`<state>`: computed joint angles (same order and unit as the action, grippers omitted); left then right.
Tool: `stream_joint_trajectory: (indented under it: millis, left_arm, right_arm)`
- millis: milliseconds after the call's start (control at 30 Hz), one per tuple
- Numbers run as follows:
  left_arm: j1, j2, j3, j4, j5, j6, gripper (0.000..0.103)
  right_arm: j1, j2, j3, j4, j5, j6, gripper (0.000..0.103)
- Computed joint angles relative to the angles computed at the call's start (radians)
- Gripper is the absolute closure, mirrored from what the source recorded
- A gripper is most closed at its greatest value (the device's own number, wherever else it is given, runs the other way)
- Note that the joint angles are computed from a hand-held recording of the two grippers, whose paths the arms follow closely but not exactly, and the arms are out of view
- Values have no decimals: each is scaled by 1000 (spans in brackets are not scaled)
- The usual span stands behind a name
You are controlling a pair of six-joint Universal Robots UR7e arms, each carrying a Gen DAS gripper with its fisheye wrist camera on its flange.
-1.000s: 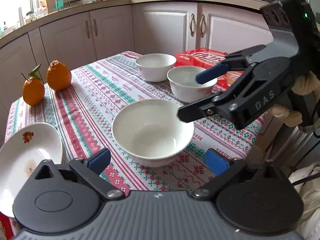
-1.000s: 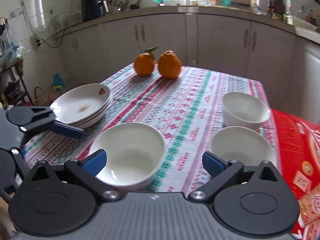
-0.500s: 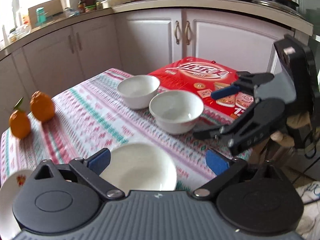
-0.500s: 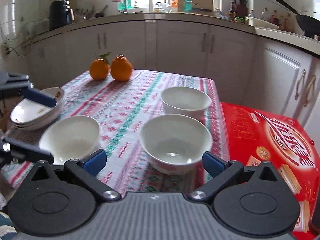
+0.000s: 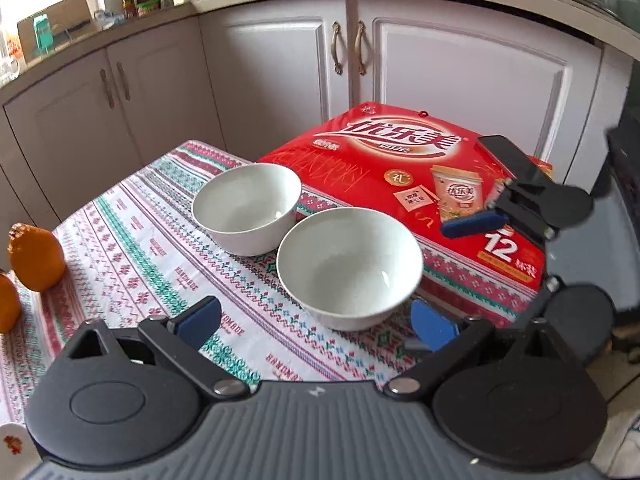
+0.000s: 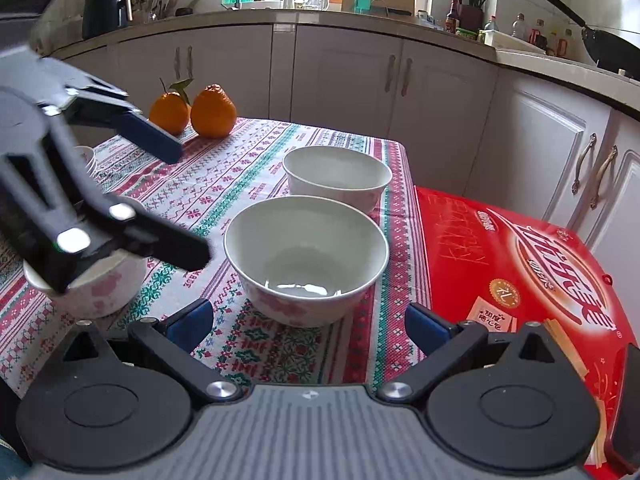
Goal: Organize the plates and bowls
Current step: 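Grasp another white bowl's rim with the left tool, then carry the held bowl with the left tool and lower it into the set-down bowl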
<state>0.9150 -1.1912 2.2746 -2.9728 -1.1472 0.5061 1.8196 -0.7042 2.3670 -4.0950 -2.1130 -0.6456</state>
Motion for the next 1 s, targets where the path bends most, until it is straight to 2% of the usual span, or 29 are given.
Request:
stream_joint_trajectory:
  millis: [67, 233, 333, 367, 400, 733, 800, 1000]
  left_arm:
    - [5, 29, -20, -10, 12, -11, 3]
    - [28, 85, -81, 7, -15, -30, 5]
    - [42, 115, -118, 34, -38, -42, 13]
    - [47, 123, -131, 51, -49, -51, 22]
    - [52, 132, -145, 67, -55, -62, 25]
    - [64, 180, -204, 122, -62, -87, 36]
    - [65, 184, -213, 135, -64, -92, 42]
    - [67, 202, -233, 158, -63, -89, 44]
  right_arm:
    - [-5, 6, -6, -2, 4, -8, 0]
    - [-16, 17, -21, -1, 15, -29, 0]
    - [-23, 20, -30, -5, 29, -35, 1]
    - [-25, 20, -34, -2, 33, -36, 1]
    - [-27, 21, -39, -1, 33, -36, 1]
    - [-46, 10, -43, 19, 68, -45, 12]
    - [-50, 6, -42, 28, 77, -42, 13]
    - [-63, -8, -30, 39, 106, -36, 17]
